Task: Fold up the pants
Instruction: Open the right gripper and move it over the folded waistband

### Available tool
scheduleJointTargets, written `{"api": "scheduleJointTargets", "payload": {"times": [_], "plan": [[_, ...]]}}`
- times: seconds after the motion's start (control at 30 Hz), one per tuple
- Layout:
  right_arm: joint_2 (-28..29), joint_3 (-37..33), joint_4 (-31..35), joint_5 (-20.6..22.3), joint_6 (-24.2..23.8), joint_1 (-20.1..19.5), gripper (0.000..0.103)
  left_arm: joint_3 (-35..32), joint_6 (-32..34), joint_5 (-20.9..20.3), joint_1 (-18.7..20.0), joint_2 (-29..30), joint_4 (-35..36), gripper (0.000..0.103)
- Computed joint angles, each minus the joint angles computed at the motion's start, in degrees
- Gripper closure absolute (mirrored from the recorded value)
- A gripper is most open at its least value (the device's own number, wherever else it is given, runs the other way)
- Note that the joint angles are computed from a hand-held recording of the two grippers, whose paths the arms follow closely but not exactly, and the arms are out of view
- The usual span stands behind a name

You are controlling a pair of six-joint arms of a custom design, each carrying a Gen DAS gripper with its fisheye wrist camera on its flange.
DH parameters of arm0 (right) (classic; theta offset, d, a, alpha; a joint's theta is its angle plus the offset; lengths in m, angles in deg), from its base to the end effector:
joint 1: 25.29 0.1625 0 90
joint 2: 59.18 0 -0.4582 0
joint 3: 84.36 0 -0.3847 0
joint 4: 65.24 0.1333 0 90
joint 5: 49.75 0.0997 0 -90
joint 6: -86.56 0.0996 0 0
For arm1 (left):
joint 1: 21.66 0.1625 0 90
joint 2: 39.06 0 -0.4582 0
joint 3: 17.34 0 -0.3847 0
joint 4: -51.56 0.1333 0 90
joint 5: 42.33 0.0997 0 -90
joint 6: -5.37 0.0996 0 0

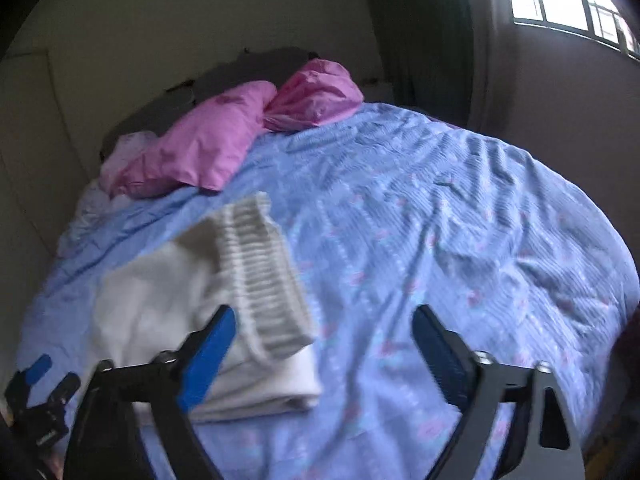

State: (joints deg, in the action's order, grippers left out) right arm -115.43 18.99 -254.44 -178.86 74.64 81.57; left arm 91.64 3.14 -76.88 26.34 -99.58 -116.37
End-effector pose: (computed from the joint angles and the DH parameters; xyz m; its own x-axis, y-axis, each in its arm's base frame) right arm 0.2527 -0.5908 0.2929 -0.8310 0.1245 0.5421 -0.3575 0.6271 -0.6920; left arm -0.2382 -0.5864 0.2733 -0.7147 0.0531 -0.6974 0.5552 0.6496 -0.5195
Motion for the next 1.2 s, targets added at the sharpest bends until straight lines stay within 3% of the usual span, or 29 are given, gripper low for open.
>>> {"api": "scheduleJointTargets", "payload": {"times": [0.07, 0.47, 0.73, 0.8, 0.93, 1.1, 1.2], "plan": [[0.53, 0.43, -1.69, -0.24, -0.79, 1.11, 0.009, 1.21, -3.17, 0.34, -0.4, -1.73, 0.58, 0.006], [1.93, 2.31, -1.26, 1.11, 6.3, 1.91, 0.008, 5.0, -10.83, 3.26, -0.87, -4.86, 3.79, 0.004], [2.08, 2.24, 0.04, 2.57, 4.49, 0.98, 0.006, 4.62, -11.43, 5.04, -0.79, -3.62, 3.21, 0.004], [1.08, 2.86, 0.91, 5.85, 5.14, -0.09, 0.001, 3.99, -11.69, 4.92, -0.76, -3.21, 4.11, 0.004], [-2.17, 4.97, 4.04, 17.21, 12.83, -4.54, 0.001, 2.37, -9.79, 5.84, -2.09, -1.01, 5.4, 0.004], [-4.13, 6.63, 8.3, 31.22, 21.58, -10.76, 0.001, 1.17, -4.13, 6.2, -3.87, 1.69, -0.11, 0.004], [-4.14, 7.46, 7.79, 35.96, 24.15, -12.89, 0.001, 0.36, -3.04, 5.64, -4.13, 2.62, -0.39, 0.004]]}}
